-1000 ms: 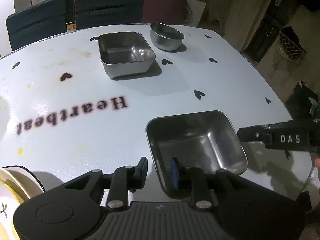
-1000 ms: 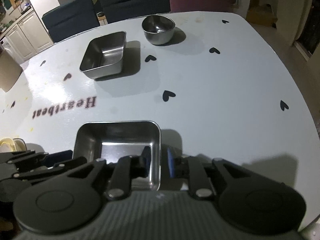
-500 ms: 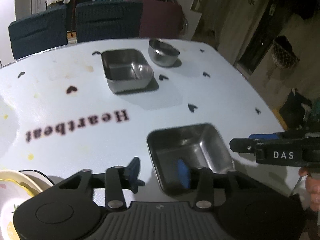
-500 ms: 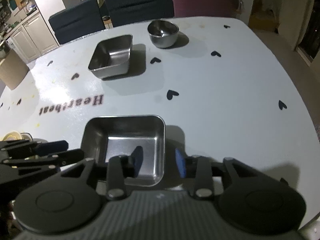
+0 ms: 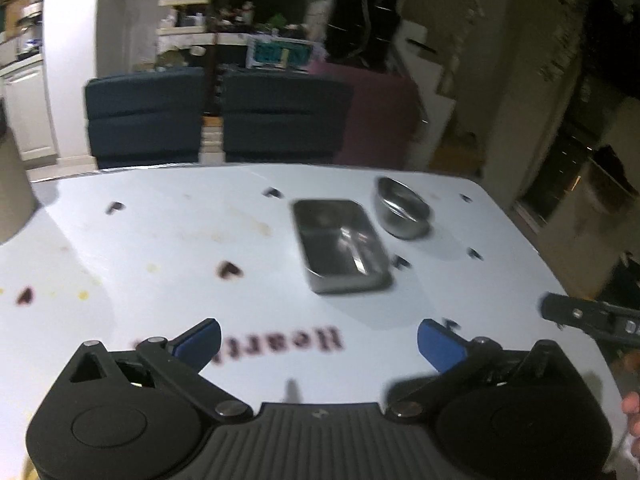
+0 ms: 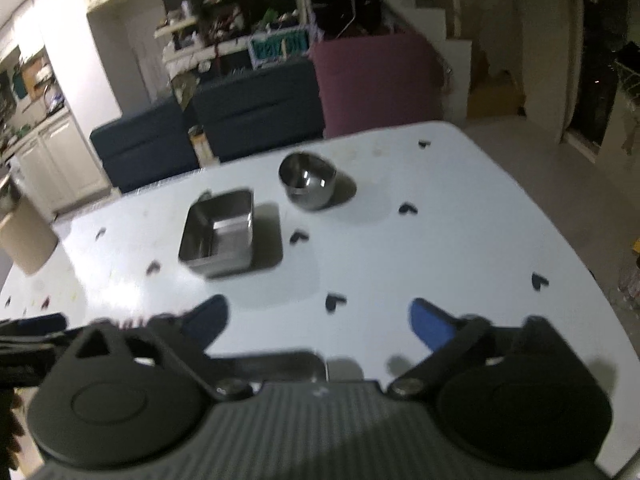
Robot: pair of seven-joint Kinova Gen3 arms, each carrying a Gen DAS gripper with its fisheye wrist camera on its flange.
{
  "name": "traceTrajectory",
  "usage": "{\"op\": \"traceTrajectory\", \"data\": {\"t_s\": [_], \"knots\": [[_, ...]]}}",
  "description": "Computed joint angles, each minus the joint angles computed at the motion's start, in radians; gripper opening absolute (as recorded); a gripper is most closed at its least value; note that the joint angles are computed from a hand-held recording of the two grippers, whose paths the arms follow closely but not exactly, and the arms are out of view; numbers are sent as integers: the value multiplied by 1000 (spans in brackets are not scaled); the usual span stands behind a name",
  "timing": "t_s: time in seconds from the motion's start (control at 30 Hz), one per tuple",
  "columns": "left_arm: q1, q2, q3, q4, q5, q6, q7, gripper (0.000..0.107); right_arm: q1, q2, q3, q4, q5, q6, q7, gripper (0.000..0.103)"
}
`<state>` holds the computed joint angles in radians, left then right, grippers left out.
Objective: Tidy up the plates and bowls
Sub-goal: 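Open both tools and release the small steel tin, then move both tools to the rectangular steel tin and close on its rim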
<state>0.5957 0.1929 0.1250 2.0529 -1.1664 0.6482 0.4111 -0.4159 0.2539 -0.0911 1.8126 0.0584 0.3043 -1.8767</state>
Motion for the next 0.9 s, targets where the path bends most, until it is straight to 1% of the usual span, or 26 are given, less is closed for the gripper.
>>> {"op": "traceTrajectory", "data": {"t_s": [0.13,0.23,0.33,0.47,0.53,0.63,0.67,0.77,0.9], "knots": [[-34,5,-30,11,-27,2,30,103,-61,47,49,-60,21,29,-99,103],[-69,9,-52,31,-86,-37,72,103,-102,101,72,-124,33,55,-183,103],[-106,27,-64,25,-117,-61,62,103,-130,155,76,-189,38,88,-248,103],[-142,45,-85,5,-160,-100,40,103,-131,234,33,-301,23,162,-247,103],[-156,56,-100,-4,-193,-119,66,103,-176,275,61,-354,43,192,-283,103],[-175,75,-118,-10,-248,-146,138,103,-235,343,102,-441,75,252,-360,103],[-183,80,-119,-11,-255,-157,149,103,-239,365,102,-468,77,270,-376,103],[-209,94,-125,-14,-250,-191,132,103,-240,426,84,-553,76,324,-390,103],[-223,111,-145,-11,-260,-222,146,103,-260,489,93,-641,76,380,-440,103]]}}
